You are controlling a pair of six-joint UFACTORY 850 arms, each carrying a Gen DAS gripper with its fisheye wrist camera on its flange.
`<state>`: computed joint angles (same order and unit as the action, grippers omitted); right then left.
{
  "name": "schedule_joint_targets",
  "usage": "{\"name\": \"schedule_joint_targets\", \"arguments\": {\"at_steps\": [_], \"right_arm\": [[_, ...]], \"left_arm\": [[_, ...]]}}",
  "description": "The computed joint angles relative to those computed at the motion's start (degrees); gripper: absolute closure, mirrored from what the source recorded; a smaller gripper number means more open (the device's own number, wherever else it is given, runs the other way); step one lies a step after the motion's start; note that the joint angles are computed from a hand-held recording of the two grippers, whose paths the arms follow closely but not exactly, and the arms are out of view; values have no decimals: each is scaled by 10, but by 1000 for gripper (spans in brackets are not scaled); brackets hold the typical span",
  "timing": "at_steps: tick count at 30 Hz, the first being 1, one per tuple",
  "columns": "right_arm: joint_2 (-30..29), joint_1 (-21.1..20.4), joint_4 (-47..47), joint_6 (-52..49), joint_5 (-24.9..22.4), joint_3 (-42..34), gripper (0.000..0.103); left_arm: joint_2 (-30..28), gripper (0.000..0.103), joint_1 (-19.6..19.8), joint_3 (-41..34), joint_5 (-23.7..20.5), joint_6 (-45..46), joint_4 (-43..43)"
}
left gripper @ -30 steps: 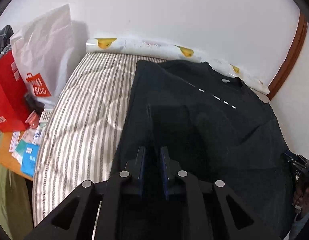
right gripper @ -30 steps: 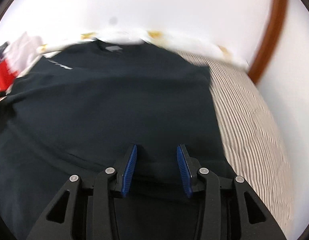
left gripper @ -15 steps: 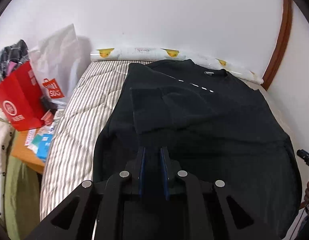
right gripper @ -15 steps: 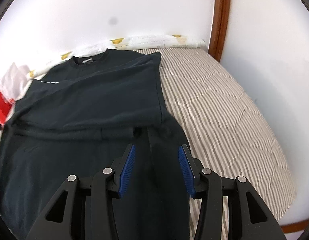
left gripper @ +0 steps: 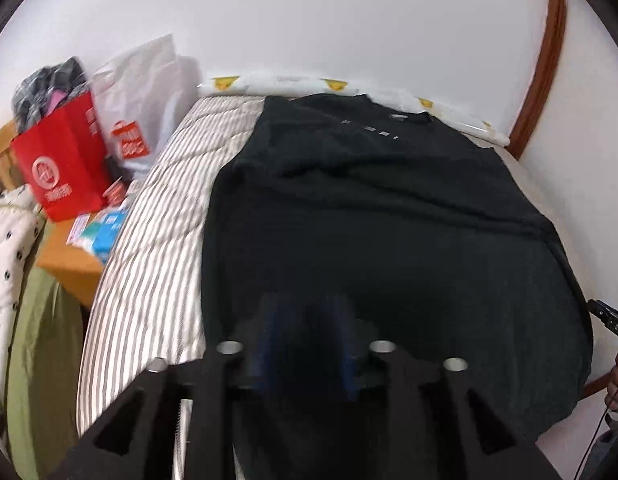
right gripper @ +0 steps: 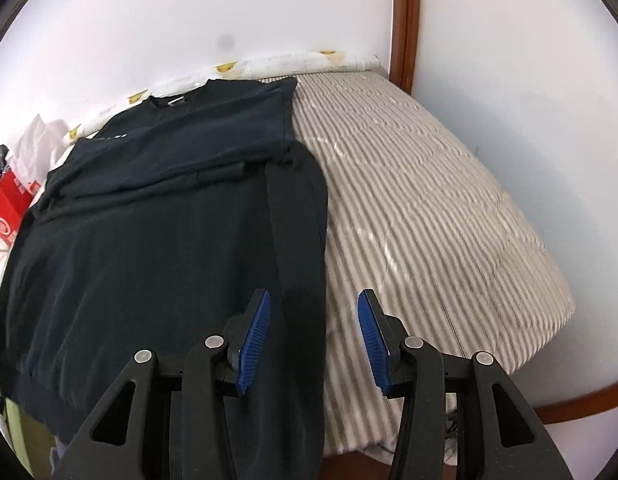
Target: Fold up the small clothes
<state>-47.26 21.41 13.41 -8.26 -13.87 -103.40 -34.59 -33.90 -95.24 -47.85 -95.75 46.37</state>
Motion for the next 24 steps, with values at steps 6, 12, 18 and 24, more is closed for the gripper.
{"name": "schedule_joint_targets", "arguments": {"at_steps": [6,12,18,24], "right_arm": [[36,0,161,-166,40,75,50],[47,0,273,-284,46,106,49],[38,-2,346,-348,39,113,49],[26,11,448,-460,63,104,56]], "left_arm": [[37,61,-17,76,11,-69,11],[66,61,-26,146,61,-127,20],[61,62,-31,148,56,-134,37],[36,77,-32,116,32,-109,41]]}}
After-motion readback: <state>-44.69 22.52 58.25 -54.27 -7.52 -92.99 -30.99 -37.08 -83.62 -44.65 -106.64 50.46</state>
